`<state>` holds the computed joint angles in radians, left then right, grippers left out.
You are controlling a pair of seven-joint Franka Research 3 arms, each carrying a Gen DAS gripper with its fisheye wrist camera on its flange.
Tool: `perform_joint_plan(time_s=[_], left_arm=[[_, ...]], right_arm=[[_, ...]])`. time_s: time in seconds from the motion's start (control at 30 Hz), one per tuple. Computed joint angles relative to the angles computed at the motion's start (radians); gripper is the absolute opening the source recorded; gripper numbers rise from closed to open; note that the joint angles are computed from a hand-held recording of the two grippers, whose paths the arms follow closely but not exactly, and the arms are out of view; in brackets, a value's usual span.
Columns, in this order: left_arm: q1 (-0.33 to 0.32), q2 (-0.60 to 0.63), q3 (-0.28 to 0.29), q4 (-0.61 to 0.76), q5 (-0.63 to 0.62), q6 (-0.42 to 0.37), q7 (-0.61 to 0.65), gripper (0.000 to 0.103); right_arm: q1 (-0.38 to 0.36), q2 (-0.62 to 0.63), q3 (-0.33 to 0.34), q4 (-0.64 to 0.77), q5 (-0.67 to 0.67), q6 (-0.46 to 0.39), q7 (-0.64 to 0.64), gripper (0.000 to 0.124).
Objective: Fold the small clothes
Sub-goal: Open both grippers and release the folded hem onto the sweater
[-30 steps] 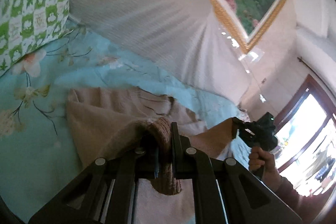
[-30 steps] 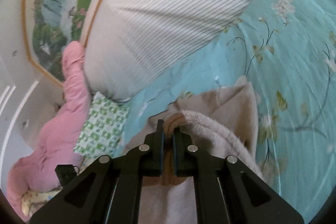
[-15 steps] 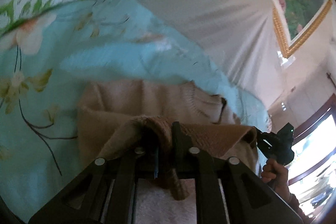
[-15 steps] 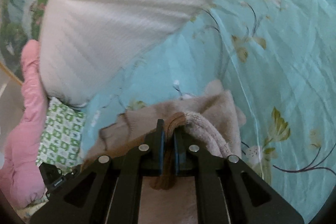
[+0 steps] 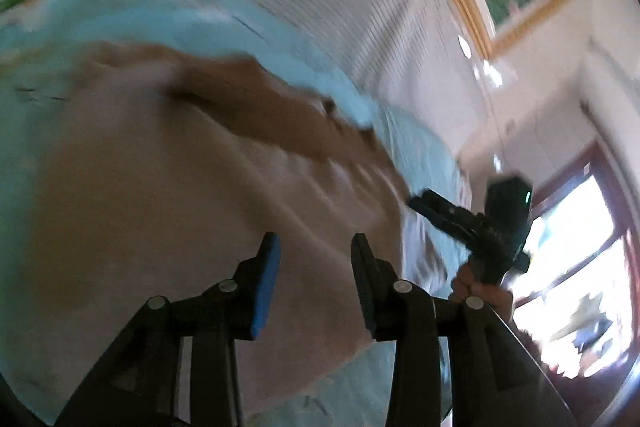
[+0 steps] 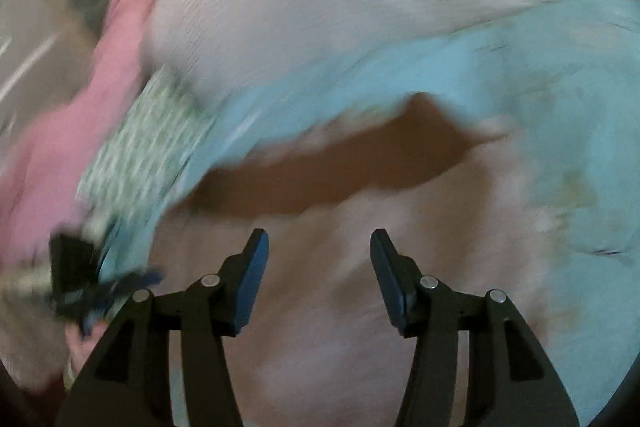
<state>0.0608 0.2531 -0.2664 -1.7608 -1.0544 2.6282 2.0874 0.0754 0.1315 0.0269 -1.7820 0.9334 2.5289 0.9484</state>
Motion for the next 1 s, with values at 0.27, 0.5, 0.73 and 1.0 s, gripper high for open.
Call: perform_joint_plan(time_s=[0.27, 0.5, 0.73, 1.0], left_arm=[[-0.028, 0.186, 0.067, 0.219, 0.384, 0.014, -0.29, 0.03], [0.021, 0.298, 0.105, 0.345, 0.5, 0.117, -0.546, 0.027], [0.093, 0.173, 0.01, 0.146, 0.548, 0.223, -0.578, 0.028], [0.203, -0.135, -0.196, -0.196, 0.097, 0.305, -0.204, 0.029]], right_arm=[[0.006, 0.178, -0.014, 0.22, -0.238, -0.135, 0.151, 0.053], [0.022, 0.247, -0.098, 0.254, -0.475, 0.101, 0.553, 0.053], [-0.055, 0.116, -0.002, 0.085, -0.345, 0.19, 0.444, 0.053], [-0.026, -0.078, 0.007, -0.136, -0.133, 0.198, 0.237, 0.054]])
